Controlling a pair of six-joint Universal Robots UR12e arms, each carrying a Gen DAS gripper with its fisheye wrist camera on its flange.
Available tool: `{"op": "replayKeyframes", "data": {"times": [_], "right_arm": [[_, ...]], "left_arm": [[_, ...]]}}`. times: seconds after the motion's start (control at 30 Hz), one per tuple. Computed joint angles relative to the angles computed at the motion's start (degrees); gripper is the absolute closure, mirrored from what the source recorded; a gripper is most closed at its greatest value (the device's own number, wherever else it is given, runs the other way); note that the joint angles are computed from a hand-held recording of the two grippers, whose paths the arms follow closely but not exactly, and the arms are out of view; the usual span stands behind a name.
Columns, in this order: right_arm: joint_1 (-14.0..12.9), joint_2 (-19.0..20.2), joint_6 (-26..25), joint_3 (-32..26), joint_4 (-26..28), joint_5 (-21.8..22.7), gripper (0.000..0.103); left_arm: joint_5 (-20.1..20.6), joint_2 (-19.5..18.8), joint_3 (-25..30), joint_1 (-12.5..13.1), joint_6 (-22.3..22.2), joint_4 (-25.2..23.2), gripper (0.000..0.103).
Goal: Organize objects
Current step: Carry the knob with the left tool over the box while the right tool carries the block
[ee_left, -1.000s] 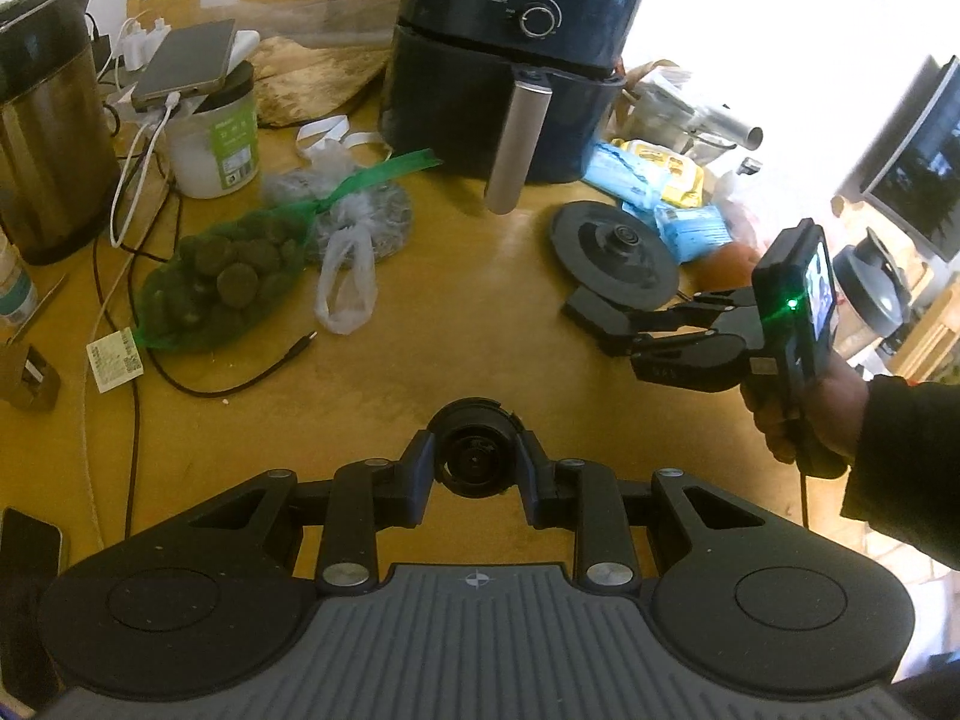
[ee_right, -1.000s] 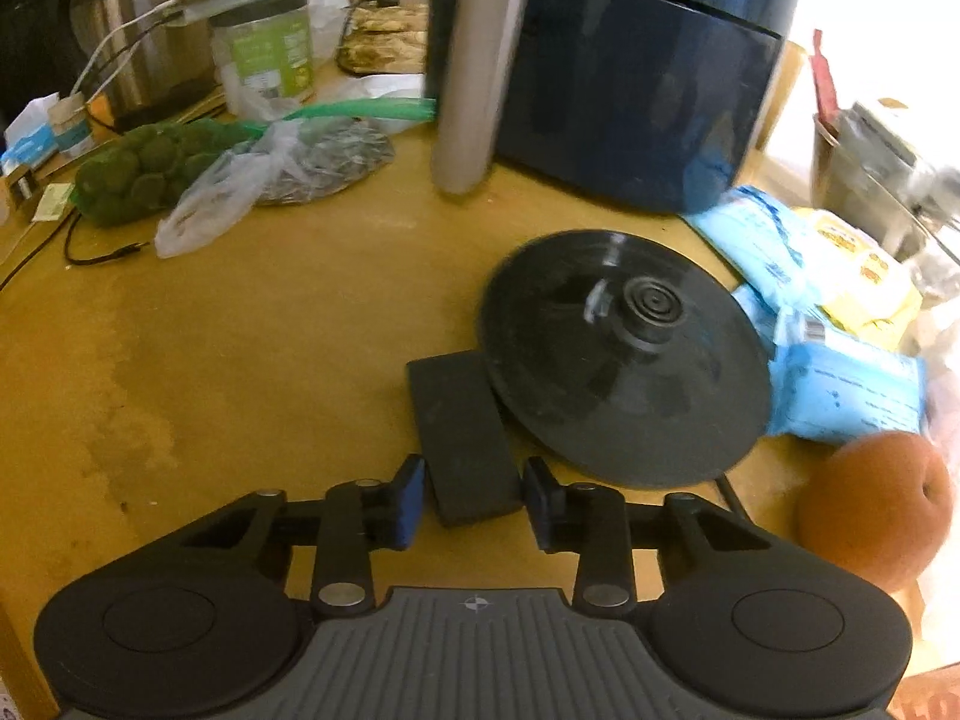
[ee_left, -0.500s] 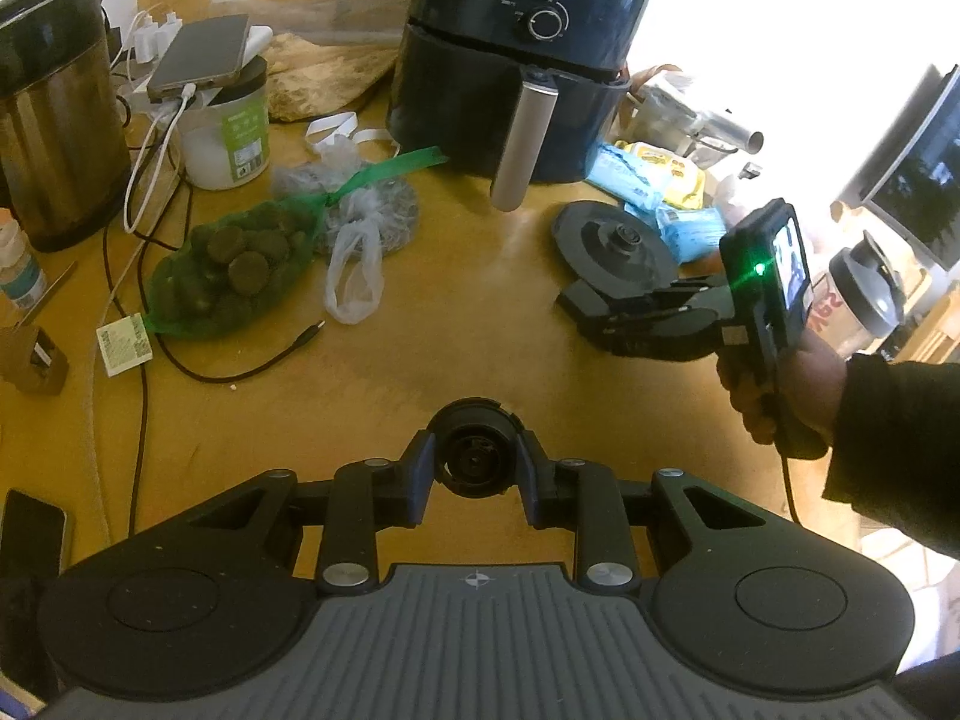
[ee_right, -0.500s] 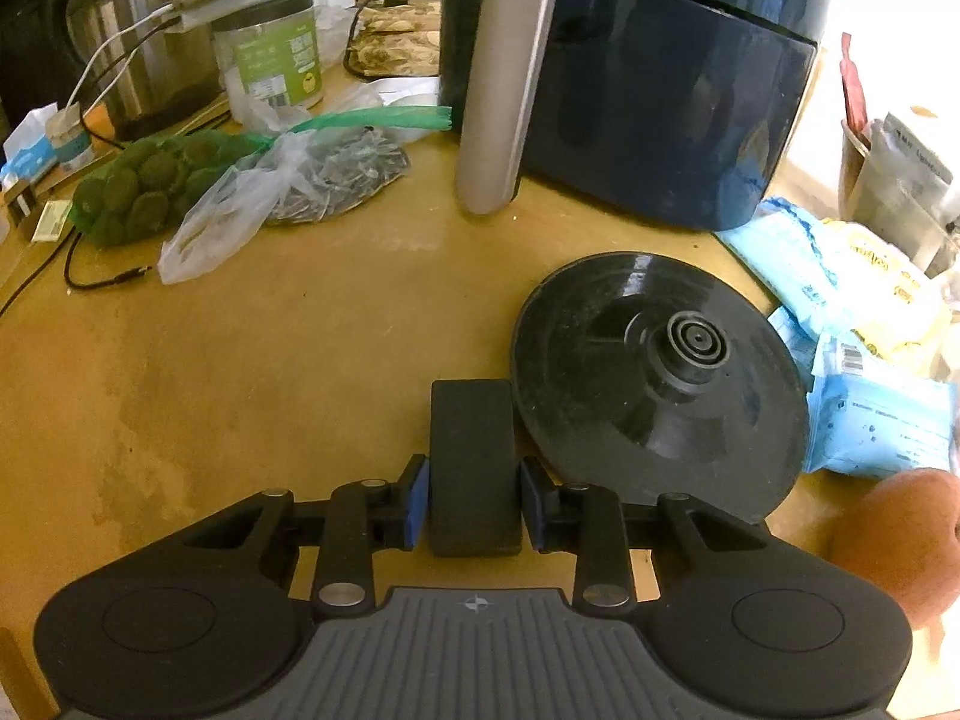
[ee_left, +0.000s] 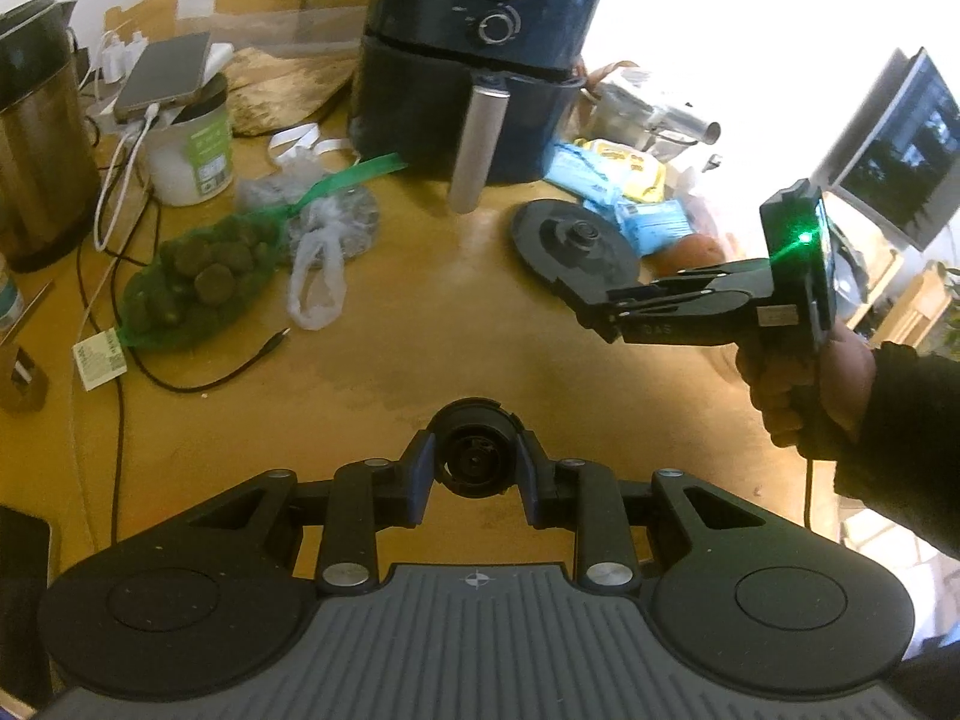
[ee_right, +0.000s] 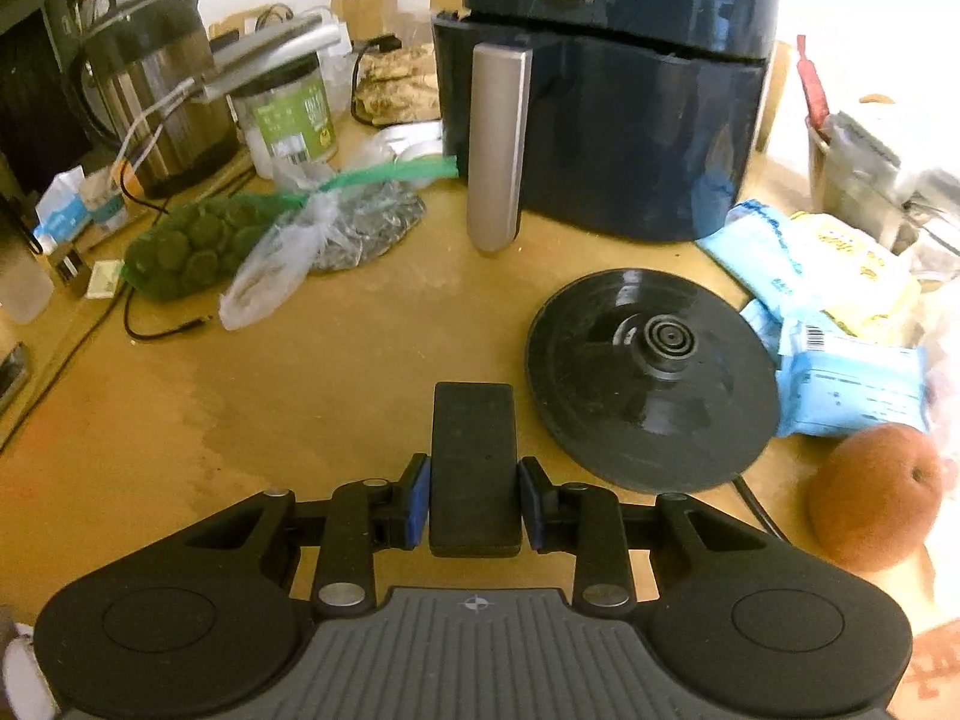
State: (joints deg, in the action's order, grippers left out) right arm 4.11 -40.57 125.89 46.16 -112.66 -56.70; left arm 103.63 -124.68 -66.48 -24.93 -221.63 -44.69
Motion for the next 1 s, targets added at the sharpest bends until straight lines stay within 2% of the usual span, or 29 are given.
{"op": "replayKeyframes", "data": {"times": [0.7, 1.0], "right_arm": [[-4.46, -8.25, 1.98, 9.37, -2.28, 4.88, 0.069], [-6.18, -11.73, 5.36, 14.4, -6.45, 6.18, 0.069]], "left_arm": [[-4.34, -0.52, 0.79, -0.45, 6.69, 3.75, 0.074], [-6.17, -0.32, 0.58, -0.77, 9.08, 4.56, 0.074]]}}
